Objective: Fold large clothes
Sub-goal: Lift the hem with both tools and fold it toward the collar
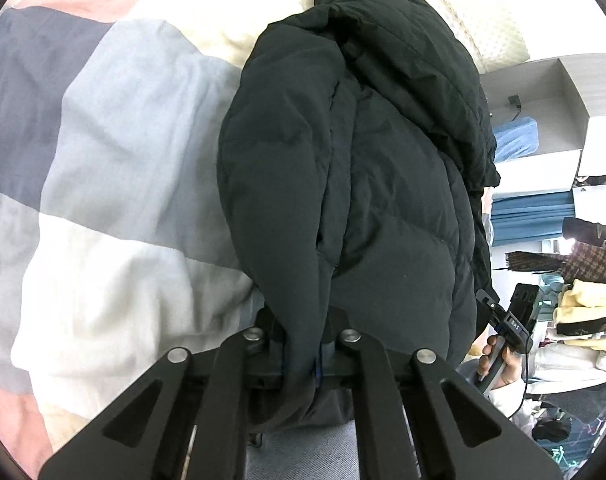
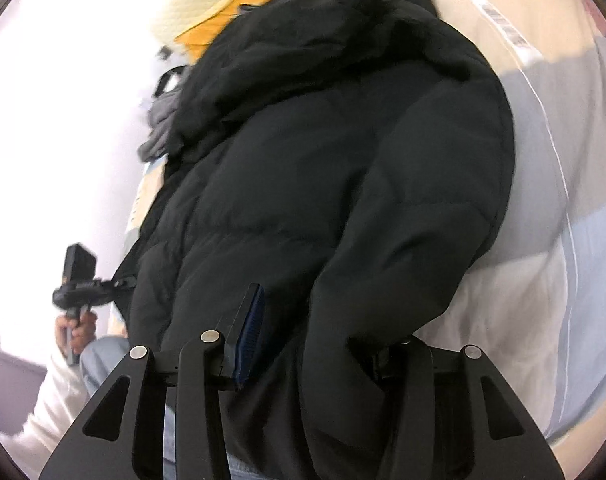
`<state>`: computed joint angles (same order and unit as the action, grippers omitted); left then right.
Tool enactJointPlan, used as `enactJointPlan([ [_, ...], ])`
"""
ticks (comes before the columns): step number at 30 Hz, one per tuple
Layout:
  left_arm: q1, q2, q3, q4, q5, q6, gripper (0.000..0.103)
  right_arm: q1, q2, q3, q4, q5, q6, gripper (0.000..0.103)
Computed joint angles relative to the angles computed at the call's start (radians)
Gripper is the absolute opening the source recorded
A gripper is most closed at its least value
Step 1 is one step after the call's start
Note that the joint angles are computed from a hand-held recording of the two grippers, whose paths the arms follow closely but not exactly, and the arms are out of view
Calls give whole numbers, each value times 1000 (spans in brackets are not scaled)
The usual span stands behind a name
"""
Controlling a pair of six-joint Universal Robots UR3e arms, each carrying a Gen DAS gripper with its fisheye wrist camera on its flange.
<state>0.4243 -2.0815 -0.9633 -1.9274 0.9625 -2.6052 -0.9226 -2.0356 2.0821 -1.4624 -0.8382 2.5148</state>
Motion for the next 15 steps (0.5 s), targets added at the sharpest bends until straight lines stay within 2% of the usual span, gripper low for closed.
enactJointPlan([
  [3, 8, 5, -14, 0, -8, -19, 7, -56, -13, 1, 71, 29, -21, 34],
  [7, 24, -11, 5, -42, -6, -16, 7, -122, -43, -28, 201, 92, -104, 33],
  [9, 25, 13, -20, -23, -12, -18, 7, -121, -55, -19, 188, 100, -79, 26],
  [11, 23, 35, -39, -4, -18, -35, 6, -136, -73, 8, 188, 130, -25, 12],
  [13, 32, 62, -70, 26, -47, -67, 5, -134, -107, 20, 168, 156, 22, 10],
  [15, 42, 88, -104, 54, -90, -103, 5, -150, -122, -14, 210, 182, 8, 8],
])
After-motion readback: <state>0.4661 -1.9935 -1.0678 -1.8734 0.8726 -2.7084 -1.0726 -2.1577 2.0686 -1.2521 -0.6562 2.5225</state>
